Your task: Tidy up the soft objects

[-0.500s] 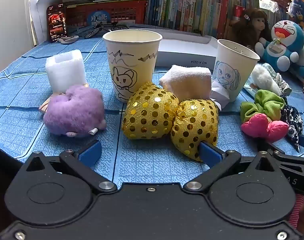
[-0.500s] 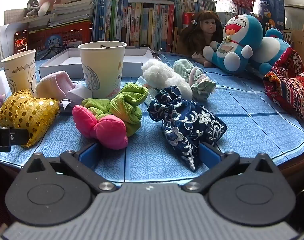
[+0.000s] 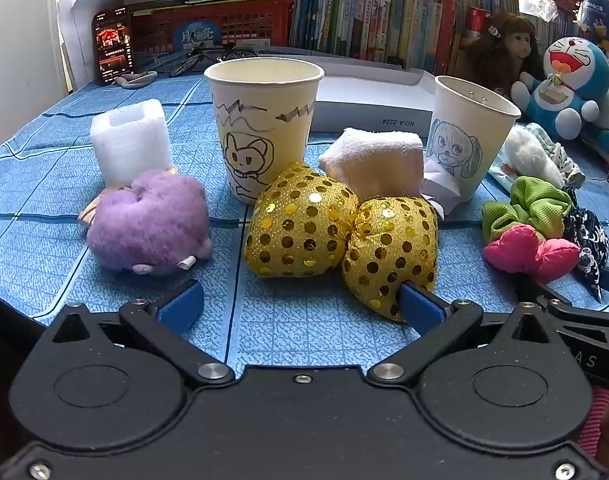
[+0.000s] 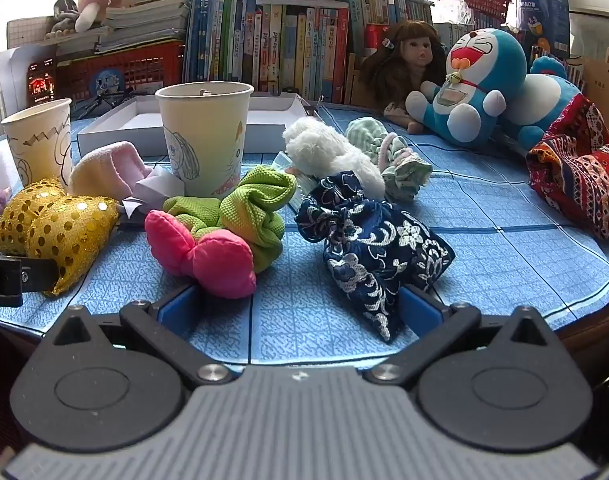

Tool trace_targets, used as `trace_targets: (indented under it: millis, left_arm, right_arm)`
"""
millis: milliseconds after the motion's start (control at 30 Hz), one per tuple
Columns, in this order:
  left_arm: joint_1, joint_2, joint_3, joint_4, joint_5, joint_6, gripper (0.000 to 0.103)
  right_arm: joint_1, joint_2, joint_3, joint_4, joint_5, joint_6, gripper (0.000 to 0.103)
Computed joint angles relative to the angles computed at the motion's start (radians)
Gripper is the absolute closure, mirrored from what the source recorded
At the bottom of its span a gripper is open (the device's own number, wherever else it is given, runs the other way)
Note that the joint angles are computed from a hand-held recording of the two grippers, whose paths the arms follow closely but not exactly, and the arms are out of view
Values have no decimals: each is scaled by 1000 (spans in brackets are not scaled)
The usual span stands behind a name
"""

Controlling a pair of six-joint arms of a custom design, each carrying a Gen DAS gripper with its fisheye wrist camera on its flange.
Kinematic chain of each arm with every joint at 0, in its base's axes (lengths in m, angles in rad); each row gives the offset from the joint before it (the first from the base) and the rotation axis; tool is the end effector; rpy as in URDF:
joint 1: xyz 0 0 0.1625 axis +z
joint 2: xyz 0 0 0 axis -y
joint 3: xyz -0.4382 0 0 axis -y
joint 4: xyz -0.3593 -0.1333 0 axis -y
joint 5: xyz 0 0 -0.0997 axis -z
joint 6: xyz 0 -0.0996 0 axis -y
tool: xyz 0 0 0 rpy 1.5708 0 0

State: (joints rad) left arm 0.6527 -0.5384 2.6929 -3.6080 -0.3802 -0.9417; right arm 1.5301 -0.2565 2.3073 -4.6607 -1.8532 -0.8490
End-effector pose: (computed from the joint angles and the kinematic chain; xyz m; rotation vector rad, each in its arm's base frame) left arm -0.0797 -0.3451 0.0390 0.0592 2.1179 -1.0749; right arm 0.0896 -0.3949 -0.0076 0.7188 -2.1471 1.0271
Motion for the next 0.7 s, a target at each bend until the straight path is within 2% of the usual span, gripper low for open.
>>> trace_targets:
  millis: [700]
  left_arm:
    - [1, -5, -2, 17, 0, -5, 0]
  right_arm:
    - [3, -2, -2, 6, -4, 1, 0]
